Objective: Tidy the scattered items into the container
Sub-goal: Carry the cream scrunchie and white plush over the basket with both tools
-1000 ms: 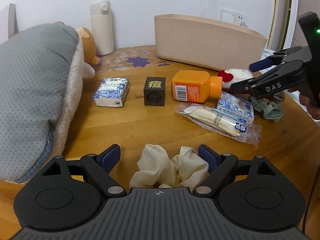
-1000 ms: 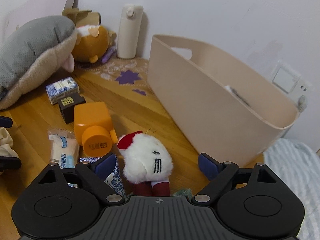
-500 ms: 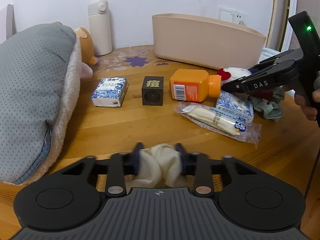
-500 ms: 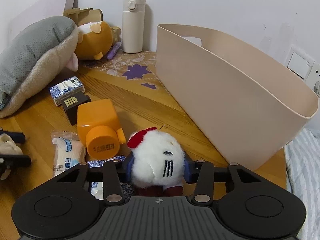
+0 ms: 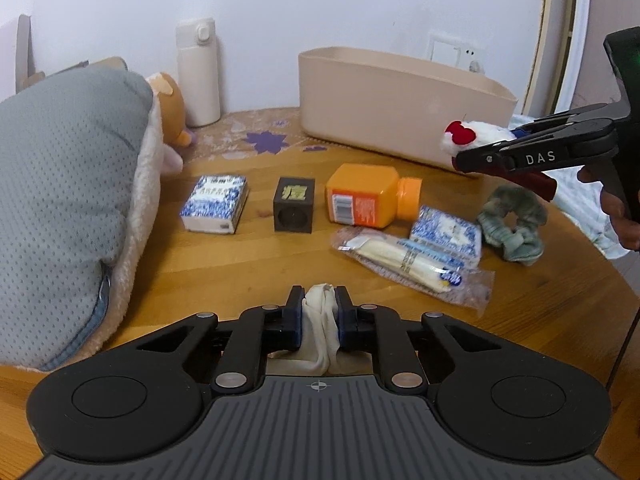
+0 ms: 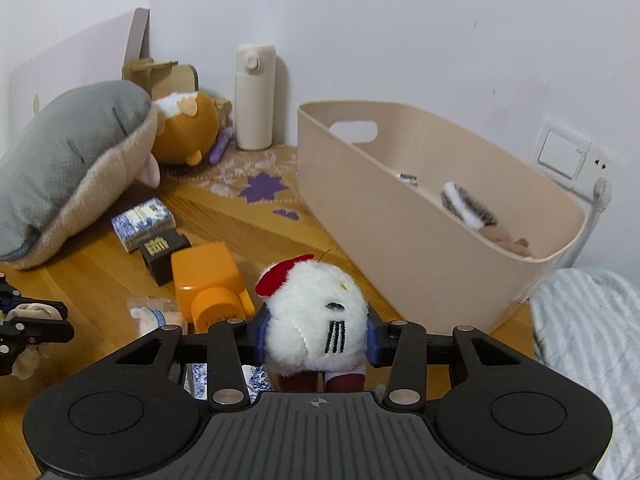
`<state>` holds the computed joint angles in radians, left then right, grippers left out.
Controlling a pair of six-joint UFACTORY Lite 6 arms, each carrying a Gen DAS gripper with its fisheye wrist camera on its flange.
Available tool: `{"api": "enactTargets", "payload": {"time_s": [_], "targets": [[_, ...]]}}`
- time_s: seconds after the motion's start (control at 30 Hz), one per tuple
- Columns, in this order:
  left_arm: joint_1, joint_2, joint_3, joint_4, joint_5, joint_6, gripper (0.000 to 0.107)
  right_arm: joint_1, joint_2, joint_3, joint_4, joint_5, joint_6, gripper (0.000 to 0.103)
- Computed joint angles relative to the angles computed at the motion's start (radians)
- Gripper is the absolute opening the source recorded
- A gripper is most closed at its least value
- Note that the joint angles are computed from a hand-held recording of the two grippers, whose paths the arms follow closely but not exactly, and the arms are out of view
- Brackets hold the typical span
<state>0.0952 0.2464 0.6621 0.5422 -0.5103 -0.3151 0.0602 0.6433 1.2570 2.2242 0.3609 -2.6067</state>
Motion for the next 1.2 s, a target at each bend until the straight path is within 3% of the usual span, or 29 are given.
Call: {"api": "enactTargets", "payload": {"time_s": [0.3,0.7,0.97,1.13,1.2], "targets": [[-0.032,-0.071,0.025,0.038,0.045,-0.071,0.015,-0.032,-0.128,-0.11,0.065,0.032,-0.058,0.04],[-0.124,-0.024,0.246,0.136,0.147,-0.239,0.015,-0.093,-0.207,-0.114,0.086,0.041,-0.035,0.041],[-0.208,0.088,0.485,0.083,0.247,-0.21,0.015,-0.135,-0.195,-0.023,0.038,0.024,0.07,0.041],[-0.265,0.199,0.687,-0.098,0.309,-0.062,0.015,-0.145,-0.138,0.089,-0.014,-0.005,0.155,0.041],[-0.284,0.266,0.804,-0.06,0.353,-0.106,0.015,-0.146,-0.109,0.136,-0.036,-0.014,0.186,0.041]]}}
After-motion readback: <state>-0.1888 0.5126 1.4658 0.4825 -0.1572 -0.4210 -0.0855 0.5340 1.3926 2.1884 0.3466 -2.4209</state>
